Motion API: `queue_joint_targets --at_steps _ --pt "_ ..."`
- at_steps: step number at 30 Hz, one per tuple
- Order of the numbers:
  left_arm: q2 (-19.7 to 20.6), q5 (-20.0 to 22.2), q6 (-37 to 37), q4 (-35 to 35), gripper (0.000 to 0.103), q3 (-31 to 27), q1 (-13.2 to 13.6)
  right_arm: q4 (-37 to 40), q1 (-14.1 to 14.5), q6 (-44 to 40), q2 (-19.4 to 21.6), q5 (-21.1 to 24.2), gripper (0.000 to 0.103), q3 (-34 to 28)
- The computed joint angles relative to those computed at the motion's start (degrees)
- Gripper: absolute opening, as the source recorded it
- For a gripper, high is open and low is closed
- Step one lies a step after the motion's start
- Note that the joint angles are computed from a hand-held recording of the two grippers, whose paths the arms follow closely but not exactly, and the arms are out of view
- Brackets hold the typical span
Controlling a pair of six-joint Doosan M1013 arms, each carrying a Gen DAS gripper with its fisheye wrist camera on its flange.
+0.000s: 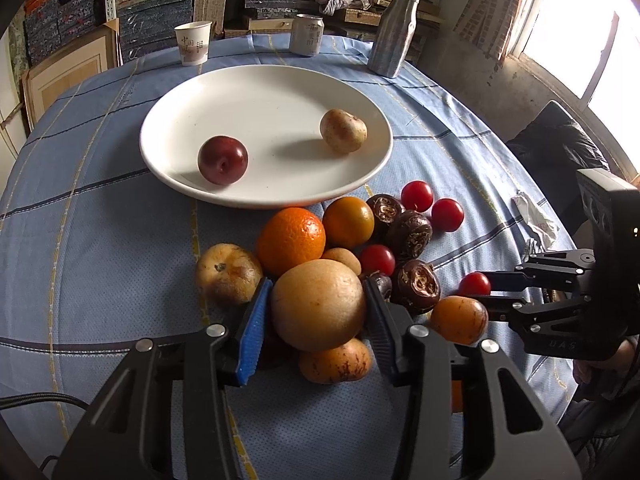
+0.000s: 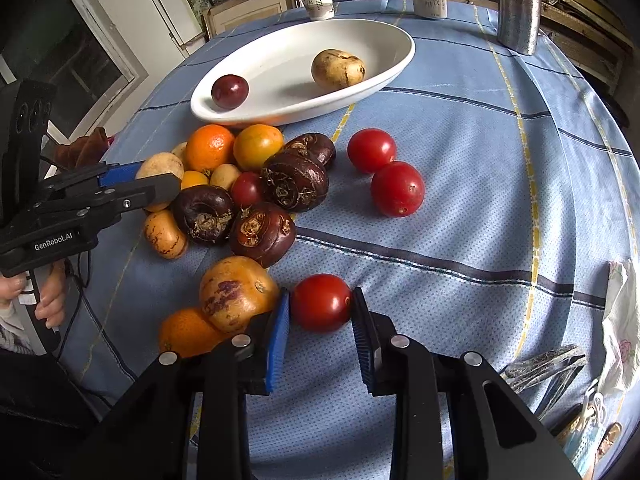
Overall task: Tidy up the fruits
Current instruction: 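Place the tan fruit and cherry tomato on the white plate and release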
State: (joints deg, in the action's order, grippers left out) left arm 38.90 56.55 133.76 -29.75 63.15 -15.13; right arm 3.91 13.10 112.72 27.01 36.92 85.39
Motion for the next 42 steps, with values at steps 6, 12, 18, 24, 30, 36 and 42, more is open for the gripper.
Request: queue_joint_targets --at_steps 6,12,18,24,30,36,42 --pt "-0.3 -1.1 0.1 -0.4 0.045 -0.5 0.1 -0.9 -0.4 1.3 -0.5 -1.3 0.031 0.0" --pt "2.4 -2.1 -0.8 -0.1 0.045 -8.2 0.1 -6.9 -1.5 3.8 -0.9 -3.8 0.031 -3.9" --pt "9.1 -0.6 -6.6 3.1 0.045 -21.7 -0.3 -7.3 -3.6 0.5 3.5 -4.2 0.030 -13.9" --pt "17.6 6.5 -14.3 8.4 0.045 -35.7 -0.9 -2.4 -5.2 -4.1 11.2 2.0 0.031 -24.1" --pt "23.2 13.1 -17.9 11.2 0.045 -43.9 -1.1 0.8 -5.7 -5.5 16.9 8.2 0.031 -31.0" --pt "25.4 15.4 -18.8 11.5 0.046 -47.0 -1.2 1.0 -5.4 -6.6 19.3 12.4 0.031 -34.0" --pt "25.1 15.2 -20.3 11.7 0.059 -46.1 -1.1 -1.2 -4.9 -5.9 19.4 13.7 0.048 -34.4"
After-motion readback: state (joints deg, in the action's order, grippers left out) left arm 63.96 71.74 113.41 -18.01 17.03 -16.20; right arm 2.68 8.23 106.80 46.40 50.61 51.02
